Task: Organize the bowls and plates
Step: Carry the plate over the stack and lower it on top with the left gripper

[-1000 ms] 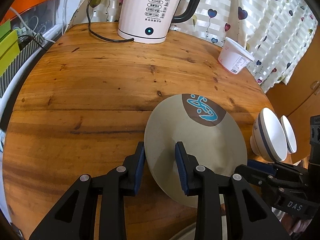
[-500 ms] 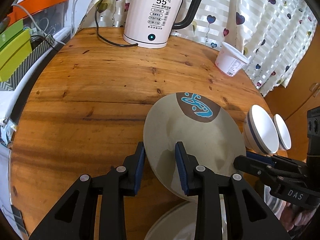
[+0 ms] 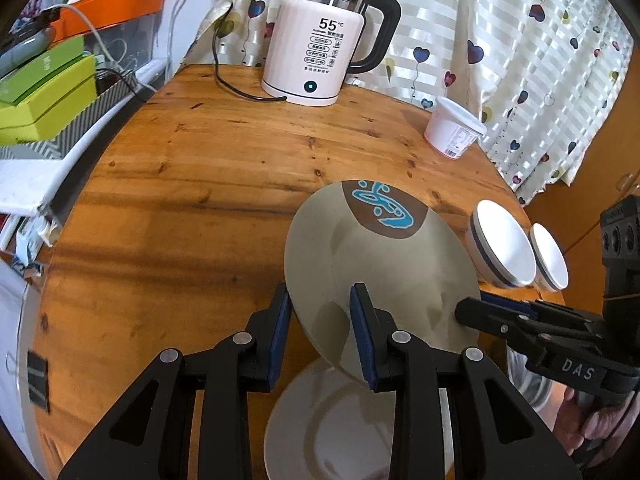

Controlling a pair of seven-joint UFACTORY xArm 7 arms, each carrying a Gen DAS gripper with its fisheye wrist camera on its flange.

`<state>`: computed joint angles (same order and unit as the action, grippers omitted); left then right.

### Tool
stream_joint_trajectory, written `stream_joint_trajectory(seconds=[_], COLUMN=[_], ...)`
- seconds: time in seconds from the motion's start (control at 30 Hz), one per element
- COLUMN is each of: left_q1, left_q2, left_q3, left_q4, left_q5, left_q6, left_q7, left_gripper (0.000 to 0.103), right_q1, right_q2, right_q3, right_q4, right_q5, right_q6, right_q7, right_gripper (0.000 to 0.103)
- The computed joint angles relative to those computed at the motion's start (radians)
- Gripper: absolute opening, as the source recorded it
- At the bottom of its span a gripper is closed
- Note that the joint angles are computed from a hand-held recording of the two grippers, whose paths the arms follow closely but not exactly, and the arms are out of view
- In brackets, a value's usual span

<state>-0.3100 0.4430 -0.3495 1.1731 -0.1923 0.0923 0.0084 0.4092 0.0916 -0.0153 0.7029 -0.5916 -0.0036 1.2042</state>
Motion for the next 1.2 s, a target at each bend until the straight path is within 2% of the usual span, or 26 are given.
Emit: stream_joint_trajectory(seconds=[0.23, 0.4, 0.5, 0.63, 0.73, 0.8, 0.97, 1.2], left_q1=[-0.019, 0.000, -0.038, -0.052, -0.117, -0.212, -0.300, -0.497], left_q2=[-0.087, -0.131, -0.156, -0.188, -0.214, -0.233, -0.255, -0.269], left_q3=[0.014, -0.010, 0.028, 0.041, 0.107, 0.200, 0.286, 0.475], left_q4=[-0.128, -0.213, -0.255, -0.315, -0.352, -0.379, -0.422, -0.453], left_q5=[0.001, -0.003, 0.019, 0.045, 0.082, 0.115, 0.155, 0.186], left_q6=[-0.062, -0.105, -0.129, -0.160, -0.176, -0.190, -0.208, -0.215], left_q7=[-0.055, -0.089, -0.135, -0.188, -0.239, -0.285, -0.349, -0.407], left_gripper=[0.032, 0.032, 0.032, 0.032, 0.032, 0.032, 0.032, 0.032], right_q1=[0.004, -0.006, -0.012, -0.012, -0.007, -0.004, -0.005, 0.003], right_q2=[-0.026, -0.041, -0.042, -0.043, -0.045, -0.046, -0.044, -0.048], right_q3=[0.019, 0.045, 0.062, 0.076, 0.080, 0.085, 0.103, 0.112], right_q4=[-0.030, -0.044, -0.052, -0.060, -0.068, -0.070, -0.076, -0.085], right_q5=[-0.034, -0.079, -0.093, -0.122, -0.146, -0.163, -0.180, -0.183], right_q6=[-0.006, -0.002, -0.003, -0.002, -0.004, 0.001, 0.008, 0.019], right_q7=[0.021, 0.054, 0.061, 0.082, 0.097, 0.109, 0.111, 0.106], right_gripper=[0.028, 0.028, 0.028, 0.028, 0.028, 0.028, 0.028, 0.028])
